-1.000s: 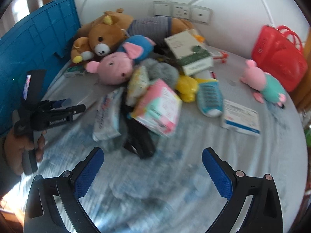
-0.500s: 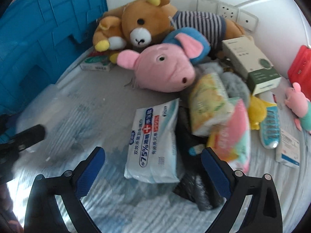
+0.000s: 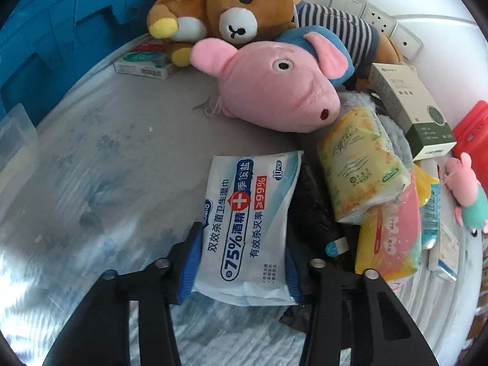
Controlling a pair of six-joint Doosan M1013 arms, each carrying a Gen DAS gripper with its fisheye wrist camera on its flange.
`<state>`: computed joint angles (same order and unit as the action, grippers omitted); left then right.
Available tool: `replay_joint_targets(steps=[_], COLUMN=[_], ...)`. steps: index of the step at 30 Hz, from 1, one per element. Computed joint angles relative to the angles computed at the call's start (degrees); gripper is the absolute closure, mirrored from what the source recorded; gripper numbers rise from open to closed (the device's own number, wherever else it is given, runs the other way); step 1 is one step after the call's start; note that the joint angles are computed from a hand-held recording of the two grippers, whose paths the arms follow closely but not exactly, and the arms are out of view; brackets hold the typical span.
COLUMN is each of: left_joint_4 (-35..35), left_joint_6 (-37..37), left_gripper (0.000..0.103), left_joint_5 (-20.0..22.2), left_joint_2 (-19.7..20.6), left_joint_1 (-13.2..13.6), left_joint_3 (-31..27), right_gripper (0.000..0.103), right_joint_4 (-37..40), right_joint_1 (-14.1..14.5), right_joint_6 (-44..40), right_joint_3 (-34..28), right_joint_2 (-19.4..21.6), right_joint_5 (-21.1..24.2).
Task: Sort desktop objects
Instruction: 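Grasp the clear plastic box with the left tool while the right tool grasps the white wipes packet, then carry the clear box and wipes packet into the blue crate and open both tools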
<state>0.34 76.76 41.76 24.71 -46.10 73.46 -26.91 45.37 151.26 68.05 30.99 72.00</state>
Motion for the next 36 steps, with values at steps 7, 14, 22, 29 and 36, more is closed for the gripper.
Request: replay_joint_targets(steps=[7,14,22,29,36], left_joint_4=[1.4,6.7,11.4,13.1,10.8], left_joint_6=[-1.5,-5.6,-10.2,-10.8,-5.2], left_gripper=[0.041,0.041,0.041,0.041,0.041], left_joint_5=[-0.3,0.7,3.4,4.7,5.9], left_joint_2=[-1.6,-4.9,-9.4,-12.1,-13.0], left_joint_1=[-1.2,-3.6,-5.8,-3.4,3.1], left_joint_3=[-0.1,-0.8,-4.2,-8.7,-12.5], right_gripper=[0.062,0.062,0.062,0.062,0.062], right_joint_4=[-1.0,-3.1,-6.7,-12.5,-15.0], right_joint_1=[1.4,3.9,7.1,9.3,10.2], right_joint_6=[1.4,2.4,-0.3,-5.8,-16.2], right_joint_3=[1.6,2.1,-3.6,-15.3,-38.8], right_joint_2=[-3.2,-7.8,-10.6,-7.8,3.4], right_joint_5=[-1.6,0.4,3.9,7.0,13.2])
